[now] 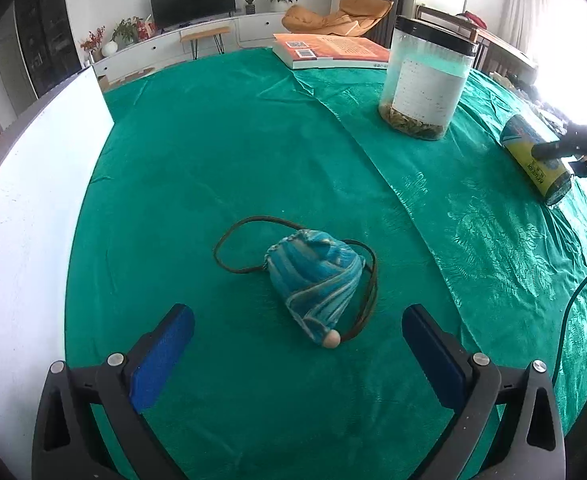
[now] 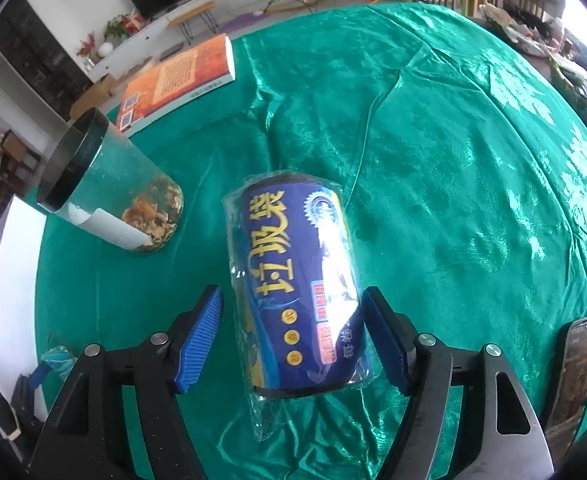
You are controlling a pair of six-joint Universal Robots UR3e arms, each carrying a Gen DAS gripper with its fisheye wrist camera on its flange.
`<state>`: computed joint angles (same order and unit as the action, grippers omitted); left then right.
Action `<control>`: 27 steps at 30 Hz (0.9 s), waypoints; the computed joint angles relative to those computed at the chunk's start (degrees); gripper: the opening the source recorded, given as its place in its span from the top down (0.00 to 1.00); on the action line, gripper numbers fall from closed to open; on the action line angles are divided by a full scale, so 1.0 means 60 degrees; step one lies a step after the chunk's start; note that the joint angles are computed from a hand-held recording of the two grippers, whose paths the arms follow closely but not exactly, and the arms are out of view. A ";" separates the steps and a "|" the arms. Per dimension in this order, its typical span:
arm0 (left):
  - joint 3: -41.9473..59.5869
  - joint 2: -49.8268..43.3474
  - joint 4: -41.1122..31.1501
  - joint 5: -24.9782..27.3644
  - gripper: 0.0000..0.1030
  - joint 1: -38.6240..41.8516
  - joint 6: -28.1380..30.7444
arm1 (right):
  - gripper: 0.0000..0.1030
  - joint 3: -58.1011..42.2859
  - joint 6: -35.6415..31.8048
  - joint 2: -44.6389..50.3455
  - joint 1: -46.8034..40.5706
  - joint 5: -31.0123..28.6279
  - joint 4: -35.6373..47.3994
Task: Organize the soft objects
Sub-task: 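Carry mask with left tool while right tool carries bag roll, release both into box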
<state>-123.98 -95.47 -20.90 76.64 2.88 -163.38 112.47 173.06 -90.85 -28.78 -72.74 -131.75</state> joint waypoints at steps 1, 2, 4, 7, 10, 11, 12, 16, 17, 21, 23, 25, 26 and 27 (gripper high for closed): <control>0.0172 -0.0111 -0.0122 -0.0064 0.04 -0.0006 -0.0053 | 0.28 -0.0372 -0.0254 0.0242 0.0115 -0.0136 0.0524; 0.0258 -0.0160 -0.0181 -0.0177 0.07 0.0031 -0.0089 | 0.30 -0.0829 -0.0365 0.0508 0.0325 -0.0468 0.1147; 0.0398 -0.0309 -0.0237 -0.0521 0.33 0.0149 -0.0171 | 0.43 -0.0881 -0.0172 0.0482 0.0549 -0.0980 0.1072; 0.0465 -0.0466 0.0125 -0.0625 0.59 0.0235 -0.0308 | 0.44 -0.0700 0.0189 0.0317 0.0686 -0.1075 0.0415; 0.0523 -0.0199 -0.0235 -0.1445 0.59 0.0792 -0.0645 | 0.44 -0.0540 0.0691 0.0171 0.0652 -0.0567 -0.0510; 0.0465 0.0075 -0.0412 -0.1714 0.59 0.1001 -0.0680 | 0.44 -0.0594 0.0830 0.0149 0.0734 -0.0529 -0.0770; 0.0408 0.0417 -0.0650 -0.2070 0.59 0.1251 -0.0678 | 0.45 -0.0628 0.0982 0.0074 0.0857 -0.0558 -0.1042; 0.0453 0.2406 -0.2933 -0.3772 0.59 0.2767 0.0053 | 0.45 -0.1322 0.1391 -0.0604 0.1749 -0.0878 -0.0854; 0.0584 0.2881 -0.3741 -0.4140 0.59 0.3274 0.0487 | 0.45 -0.1802 0.1351 -0.0595 0.2101 -0.0914 -0.0472; 0.1101 0.5047 -0.7628 -0.4963 0.59 0.6112 0.3198 | 0.45 -0.3559 0.1603 -0.0573 0.4068 -0.0510 0.0893; 0.1634 0.5549 -0.9428 -0.4943 0.59 0.7784 0.4704 | 0.45 -0.4529 0.1989 -0.0099 0.5298 -0.0007 0.1164; 0.2124 0.5667 -1.0595 -0.4713 0.59 0.9369 0.5954 | 0.44 -0.5655 0.2512 0.0831 0.6658 0.0321 0.1123; 0.2255 0.5569 -1.0652 -0.4541 0.59 1.0013 0.6333 | 0.44 -0.6307 0.2768 0.1402 0.7324 0.0437 0.1100; 0.2222 0.5558 -1.0407 -0.4330 0.57 1.0603 0.6537 | 0.44 -0.6988 0.3015 0.2050 0.7980 0.0534 0.1051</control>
<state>-110.65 -62.13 -83.34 50.67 66.50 -124.16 70.54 191.15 -78.55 19.10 -69.54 -125.44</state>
